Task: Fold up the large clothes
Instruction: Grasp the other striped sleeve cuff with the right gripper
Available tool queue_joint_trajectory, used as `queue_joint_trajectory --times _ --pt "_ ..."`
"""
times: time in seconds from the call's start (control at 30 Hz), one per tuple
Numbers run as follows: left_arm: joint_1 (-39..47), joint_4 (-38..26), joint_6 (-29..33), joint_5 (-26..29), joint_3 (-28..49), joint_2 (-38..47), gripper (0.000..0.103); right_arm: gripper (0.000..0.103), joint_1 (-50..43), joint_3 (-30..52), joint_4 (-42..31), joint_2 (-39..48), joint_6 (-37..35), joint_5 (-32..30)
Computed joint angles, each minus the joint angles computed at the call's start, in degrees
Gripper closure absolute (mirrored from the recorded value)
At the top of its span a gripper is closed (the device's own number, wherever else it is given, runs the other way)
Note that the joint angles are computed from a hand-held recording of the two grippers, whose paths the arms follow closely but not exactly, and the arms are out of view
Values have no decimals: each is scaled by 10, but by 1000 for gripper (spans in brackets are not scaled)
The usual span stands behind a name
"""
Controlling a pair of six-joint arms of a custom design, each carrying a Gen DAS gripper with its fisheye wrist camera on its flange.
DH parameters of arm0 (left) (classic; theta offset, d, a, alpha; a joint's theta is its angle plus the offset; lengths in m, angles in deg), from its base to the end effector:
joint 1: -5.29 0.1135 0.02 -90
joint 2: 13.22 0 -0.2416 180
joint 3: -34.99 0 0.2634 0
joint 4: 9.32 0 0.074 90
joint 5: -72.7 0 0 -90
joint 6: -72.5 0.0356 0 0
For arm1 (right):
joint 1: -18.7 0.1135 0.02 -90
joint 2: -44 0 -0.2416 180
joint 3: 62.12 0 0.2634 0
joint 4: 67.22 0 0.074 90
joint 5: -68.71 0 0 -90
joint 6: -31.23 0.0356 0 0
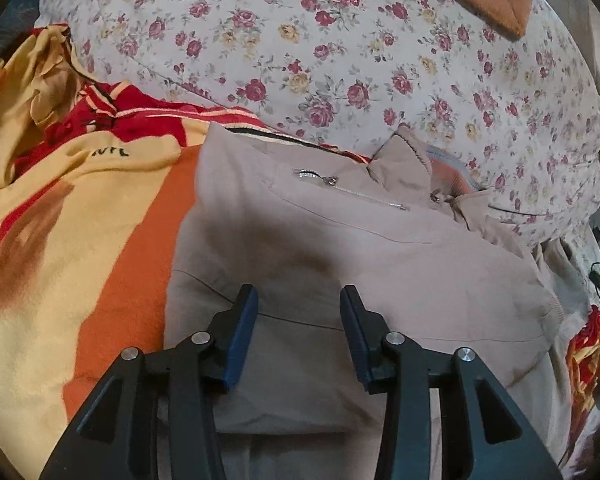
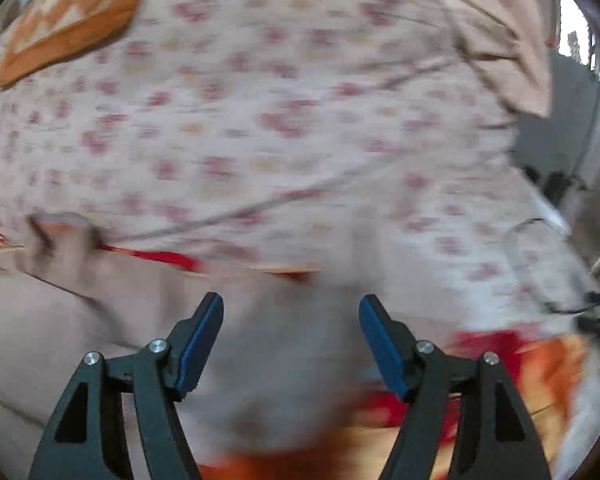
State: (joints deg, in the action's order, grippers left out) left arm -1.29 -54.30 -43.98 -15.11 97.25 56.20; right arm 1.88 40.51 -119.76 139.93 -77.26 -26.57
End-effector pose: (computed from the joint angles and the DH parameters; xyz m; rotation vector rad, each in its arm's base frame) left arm 0.2618 -0.0316 0.2203 -0.4164 2.4684 -0.2901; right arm 0.3674 -0.1076 0.3060 -0.0790 2.3732 -0.1878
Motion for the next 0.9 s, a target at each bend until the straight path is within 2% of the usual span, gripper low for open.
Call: queue_joint_trajectory --times 0.07,0.1,0.2,0.23,0.3,0.43,0.53,0.6,0.67,0.73,0.77,0.83,0.87,0.9 --pt "-7 0 0 -1 3 4 68 29 -59 9 4 11 -64 -30" --pt "-10 -1 1 -2 4 6 68 29 -101 37 -24 35 -90 -57" --pt "-16 0 4 -7 4 9 68 29 -173 170 -156 138 -83 -154" --pt "-15 0 4 -6 4 9 68 30 -179 175 -161 146 -80 -162" --pt "-14 1 5 -4 3 9 68 30 -184 139 -130 134 -92 -175" --pt "-15 4 7 -7 3 11 68 35 -183 54 -104 82 -168 -194" --pt "-16 4 12 -11 3 13 68 37 -172 26 -76 74 -176 -140" --pt "-12 5 16 -8 2 13 68 49 -170 30 -64 86 -174 -121" --pt "-14 4 16 -10 3 14 67 55 -169 35 -49 94 -154 -117" --pt "-16 4 18 -14 4 16 67 66 -161 38 -35 103 -139 -104" --pt "-17 4 18 -15 5 17 67 77 -157 42 -34 108 -136 -103" --pt "-16 5 20 -14 5 18 66 84 -152 40 -29 105 -129 -113" --pt "-16 5 20 -14 6 19 66 91 -153 38 -29 99 -123 -126" --pt "-16 5 18 -14 5 18 66 93 -156 38 -34 93 -115 -136"
